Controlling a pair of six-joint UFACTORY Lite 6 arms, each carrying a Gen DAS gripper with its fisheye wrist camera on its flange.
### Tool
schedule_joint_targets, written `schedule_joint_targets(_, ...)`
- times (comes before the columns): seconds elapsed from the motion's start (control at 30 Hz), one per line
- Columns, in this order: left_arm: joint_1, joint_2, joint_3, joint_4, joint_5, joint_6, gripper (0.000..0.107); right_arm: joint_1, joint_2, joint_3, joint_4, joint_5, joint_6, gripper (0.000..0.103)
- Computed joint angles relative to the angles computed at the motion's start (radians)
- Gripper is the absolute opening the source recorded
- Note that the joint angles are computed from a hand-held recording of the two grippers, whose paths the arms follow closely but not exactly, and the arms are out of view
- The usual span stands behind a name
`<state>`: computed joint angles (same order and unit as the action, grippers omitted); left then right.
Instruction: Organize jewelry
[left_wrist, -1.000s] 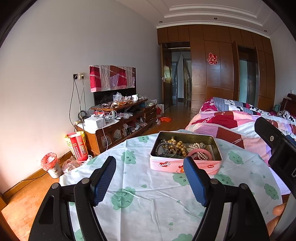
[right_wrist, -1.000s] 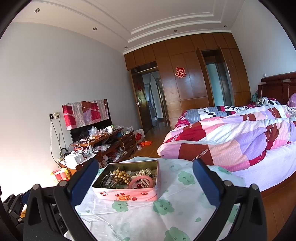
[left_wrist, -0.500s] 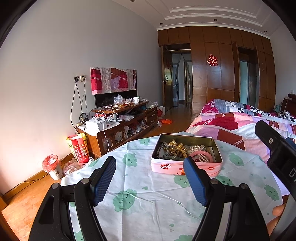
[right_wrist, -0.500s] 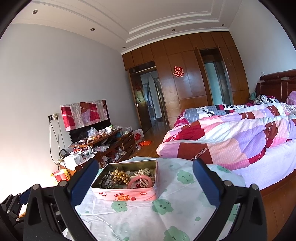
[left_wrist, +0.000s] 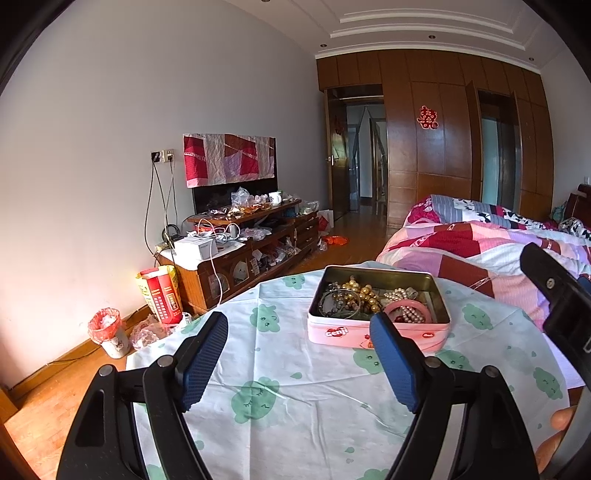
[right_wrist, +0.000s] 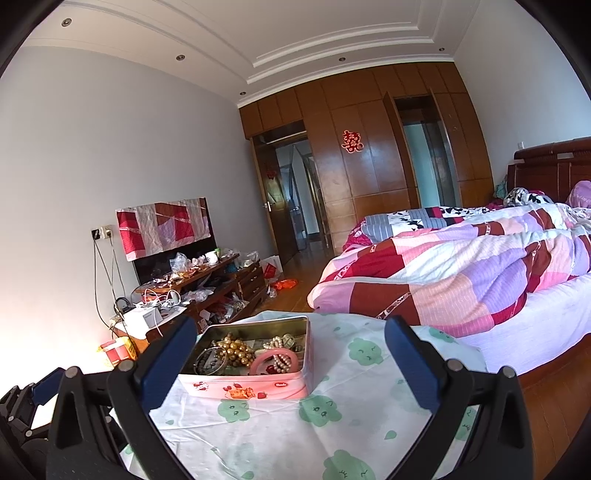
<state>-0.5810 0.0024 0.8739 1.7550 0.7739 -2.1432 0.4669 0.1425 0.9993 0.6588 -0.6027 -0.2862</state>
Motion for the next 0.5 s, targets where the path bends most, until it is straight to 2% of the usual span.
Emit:
schedule_joint_targets(0.2,0.013,-0.002,0.007,0.029,0.009,-0.004,0.080,-0.009,0.009,0.014,0.065,0.014,-0.049,0.103)
schedule_joint_targets(0.3,0.044,-0.013,-0.004,0.065,-0.045,-0.057,0.080,-0.012,0.015,0.027,0.094,0.024,-0.066,0.103)
schedule_joint_targets(0.4,0.035,0.026,0.018,0.017,0.010,-0.023,0.080,-0.022,0.018,0.034,0.104,0.037,-0.070,0.103)
schedule_joint_targets(0.5,0.061,0.032,0.031,-0.007,-0.037,-0.003,0.080,-0.028,0.034,0.055,0.148,0.055,-0.109,0.103)
